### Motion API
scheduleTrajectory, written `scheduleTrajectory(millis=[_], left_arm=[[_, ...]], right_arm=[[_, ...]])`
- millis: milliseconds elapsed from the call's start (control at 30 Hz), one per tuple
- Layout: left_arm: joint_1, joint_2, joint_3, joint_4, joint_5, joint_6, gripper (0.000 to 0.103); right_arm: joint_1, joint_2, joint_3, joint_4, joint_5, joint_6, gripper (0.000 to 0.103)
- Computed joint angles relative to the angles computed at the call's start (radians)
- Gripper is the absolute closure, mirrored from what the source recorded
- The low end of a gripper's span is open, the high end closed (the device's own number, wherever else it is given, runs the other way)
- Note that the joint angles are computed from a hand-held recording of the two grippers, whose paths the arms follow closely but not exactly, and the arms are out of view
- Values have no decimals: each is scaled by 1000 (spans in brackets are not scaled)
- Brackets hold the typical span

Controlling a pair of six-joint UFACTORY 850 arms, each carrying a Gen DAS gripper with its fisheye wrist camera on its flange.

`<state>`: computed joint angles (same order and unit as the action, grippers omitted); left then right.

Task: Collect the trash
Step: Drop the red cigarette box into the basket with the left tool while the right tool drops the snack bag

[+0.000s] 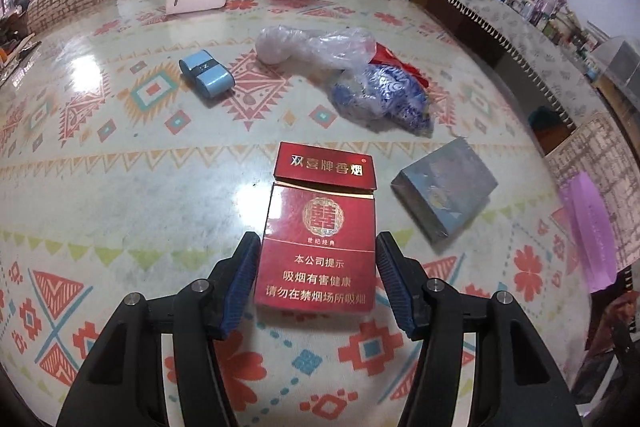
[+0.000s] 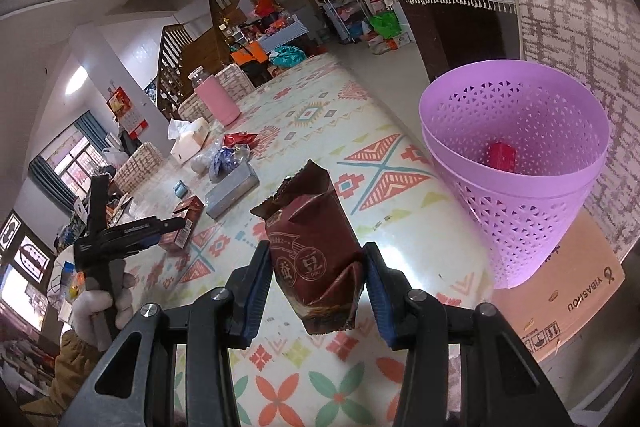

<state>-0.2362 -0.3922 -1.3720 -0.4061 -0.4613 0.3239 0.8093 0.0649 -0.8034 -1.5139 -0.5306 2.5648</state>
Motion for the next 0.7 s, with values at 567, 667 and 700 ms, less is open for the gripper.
scheduleTrajectory(millis=[567, 667, 700], left_arm=[[-101, 98, -14, -349, -143, 361, 46], [-164, 54, -87, -346, -197, 356, 46], [-184, 39, -109, -347, -211, 354, 46]], right_arm=[[-46, 114, 102, -65, -40, 93, 53], [-64, 157, 128, -35, -71, 65, 53], [-72, 167, 130, -23, -77, 54, 53]])
